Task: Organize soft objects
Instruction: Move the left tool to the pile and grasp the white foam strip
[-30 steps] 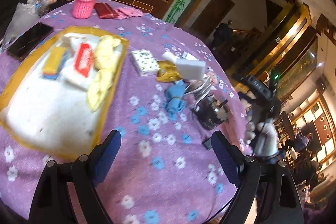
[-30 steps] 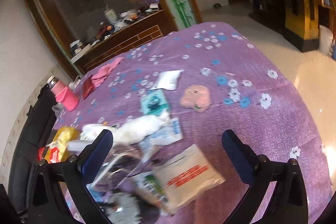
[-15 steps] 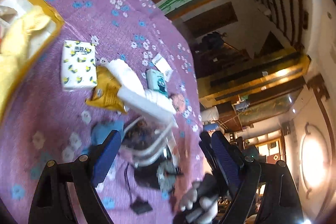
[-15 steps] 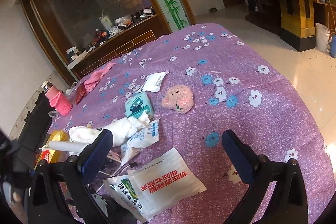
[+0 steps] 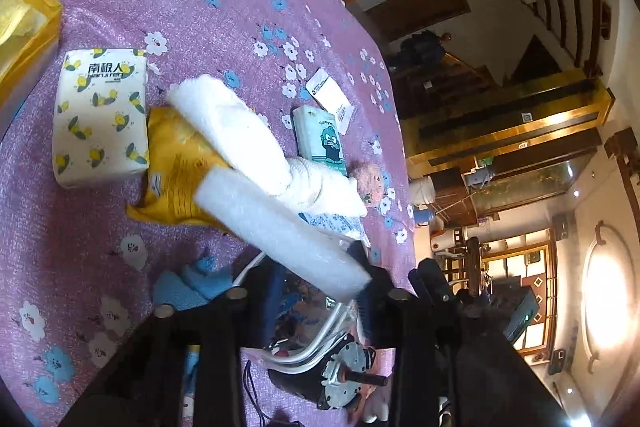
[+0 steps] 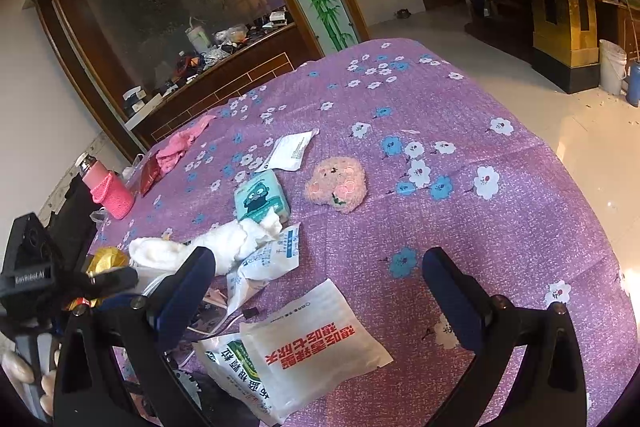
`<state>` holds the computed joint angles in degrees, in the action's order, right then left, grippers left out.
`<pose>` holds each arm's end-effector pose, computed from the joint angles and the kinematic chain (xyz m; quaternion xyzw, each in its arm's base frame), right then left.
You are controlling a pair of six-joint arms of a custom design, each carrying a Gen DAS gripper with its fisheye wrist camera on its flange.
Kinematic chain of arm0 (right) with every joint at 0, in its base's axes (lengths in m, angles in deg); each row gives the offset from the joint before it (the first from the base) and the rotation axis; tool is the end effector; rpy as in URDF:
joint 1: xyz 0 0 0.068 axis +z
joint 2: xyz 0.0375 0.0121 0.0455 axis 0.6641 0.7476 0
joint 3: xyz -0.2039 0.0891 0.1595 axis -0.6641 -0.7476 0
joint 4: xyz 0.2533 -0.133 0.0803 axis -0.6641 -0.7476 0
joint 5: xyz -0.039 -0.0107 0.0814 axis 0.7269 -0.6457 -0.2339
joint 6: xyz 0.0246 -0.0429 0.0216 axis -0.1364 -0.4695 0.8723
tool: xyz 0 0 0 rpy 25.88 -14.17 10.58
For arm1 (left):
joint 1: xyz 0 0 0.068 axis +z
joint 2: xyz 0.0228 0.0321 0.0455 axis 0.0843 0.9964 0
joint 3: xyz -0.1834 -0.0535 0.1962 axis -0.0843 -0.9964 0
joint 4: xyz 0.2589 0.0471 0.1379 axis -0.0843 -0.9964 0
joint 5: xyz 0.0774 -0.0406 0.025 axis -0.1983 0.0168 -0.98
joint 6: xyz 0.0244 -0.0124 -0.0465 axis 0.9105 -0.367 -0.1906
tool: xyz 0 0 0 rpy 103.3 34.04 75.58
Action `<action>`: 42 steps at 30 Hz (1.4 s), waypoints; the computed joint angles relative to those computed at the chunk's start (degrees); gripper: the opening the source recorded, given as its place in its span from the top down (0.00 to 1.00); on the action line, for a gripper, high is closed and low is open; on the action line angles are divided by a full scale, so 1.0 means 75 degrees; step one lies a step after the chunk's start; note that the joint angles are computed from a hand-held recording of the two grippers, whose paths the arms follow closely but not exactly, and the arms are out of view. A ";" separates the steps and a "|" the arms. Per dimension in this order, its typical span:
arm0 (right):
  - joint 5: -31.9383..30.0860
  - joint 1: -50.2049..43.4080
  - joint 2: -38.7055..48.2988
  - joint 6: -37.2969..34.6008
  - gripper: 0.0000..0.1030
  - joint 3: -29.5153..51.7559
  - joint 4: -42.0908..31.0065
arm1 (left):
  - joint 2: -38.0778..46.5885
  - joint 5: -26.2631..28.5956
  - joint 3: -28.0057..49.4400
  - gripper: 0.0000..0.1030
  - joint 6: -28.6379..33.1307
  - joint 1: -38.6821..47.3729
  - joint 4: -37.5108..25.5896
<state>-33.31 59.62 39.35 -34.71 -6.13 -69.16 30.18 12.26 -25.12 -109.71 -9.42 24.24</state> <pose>0.2796 0.0955 0.1617 0.0193 0.8979 0.2081 0.3874 0.2865 -0.0907 0.1713 -0.1844 0.8726 -0.4037 0.2039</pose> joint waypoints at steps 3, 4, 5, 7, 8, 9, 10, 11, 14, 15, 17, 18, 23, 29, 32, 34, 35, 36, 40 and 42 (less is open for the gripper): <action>-0.0022 -0.0043 0.0070 0.0029 0.00 0.0023 -0.0018 | -0.0494 -0.0175 -0.0335 0.75 0.0064 0.0000 0.0031; -0.0035 -0.0057 0.0094 0.0039 0.00 0.0035 -0.0031 | -0.0724 -0.0203 -0.0461 0.75 0.0070 0.0052 0.0013; -0.0053 -0.0072 0.0106 0.0045 0.00 0.0040 -0.0041 | -0.0908 -0.0224 -0.0552 0.75 0.0116 0.0091 -0.0010; -0.0101 -0.0115 0.0139 0.0067 0.00 0.0058 -0.0060 | -0.1493 -0.0367 -0.0758 0.75 0.0288 0.0115 -0.0255; -0.0112 -0.0134 0.0145 0.0078 0.00 0.0059 -0.0063 | -0.1898 -0.0426 -0.0866 0.75 0.0422 0.0123 -0.0478; -0.0109 -0.0155 0.0148 0.0090 0.00 0.0059 -0.0068 | -0.2130 -0.0471 -0.0899 0.74 0.0538 0.0127 -0.0619; -0.0110 -0.0172 0.0155 0.0103 0.00 0.0063 -0.0070 | -0.2670 -0.0579 -0.1012 0.74 0.0729 0.0113 -0.0958; -0.0126 -0.0201 0.0171 0.0122 0.00 0.0065 -0.0069 | -0.2910 -0.0698 -0.1023 0.74 0.0832 0.0067 -0.1108; -0.0175 -0.0278 0.0238 0.0178 0.00 0.0071 -0.0085 | -0.3862 -0.0818 -0.1219 0.74 0.1106 0.0121 -0.1559; -0.0167 -0.0294 0.0270 0.0199 0.00 0.0077 -0.0097 | -0.4091 -0.0832 -0.1268 0.74 0.1141 0.0143 -0.1682; -0.0103 -0.0293 0.0315 0.0217 0.00 0.0095 -0.0120 | -0.4456 -0.0722 -0.1370 0.74 0.1264 0.0252 -0.1931; -0.0071 -0.0291 0.0324 0.0218 0.00 0.0095 -0.0128 | -0.4372 -0.0681 -0.1380 0.74 0.1298 0.0276 -0.1918; -0.0033 -0.0340 0.0352 0.0255 0.00 0.0100 -0.0165 | -0.3992 -0.0290 -0.1866 0.37 0.0382 0.0660 -0.1392; -0.0118 -0.0359 0.0458 0.0241 0.00 0.0169 -0.0209 | -0.3446 -0.0211 -0.1962 0.11 -0.0271 0.1010 -0.0206; -0.0159 -0.0367 0.0444 0.0233 0.00 0.0165 -0.0201 | -0.2555 -0.0272 -0.1599 0.11 -0.0334 0.0937 0.0378; -0.0138 -0.0358 0.0451 0.0238 0.00 0.0179 -0.0218 | -0.1784 -0.0325 -0.1195 0.11 -0.0231 0.0806 0.0550; -0.0135 -0.0359 0.0460 0.0242 0.00 0.0189 -0.0234 | -0.1528 -0.0282 -0.1034 0.12 -0.0131 0.0765 0.0524; -0.0150 -0.0362 0.0462 0.0242 0.00 0.0199 -0.0257 | -0.1137 -0.0170 -0.0793 0.14 0.0015 0.0662 0.0494; -0.0248 -0.0365 0.0568 0.0239 0.00 0.0286 -0.0371 | -0.0036 0.0214 -0.0064 0.78 0.0632 0.0397 -0.0004; -0.0354 -0.0365 0.0664 0.0218 0.00 0.0361 -0.0415 | 0.0086 0.0410 -0.0152 0.83 0.0617 0.0414 0.0234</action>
<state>-35.96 56.88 44.33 -33.07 -3.42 -72.27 30.83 15.34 -26.26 -105.08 -6.32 26.00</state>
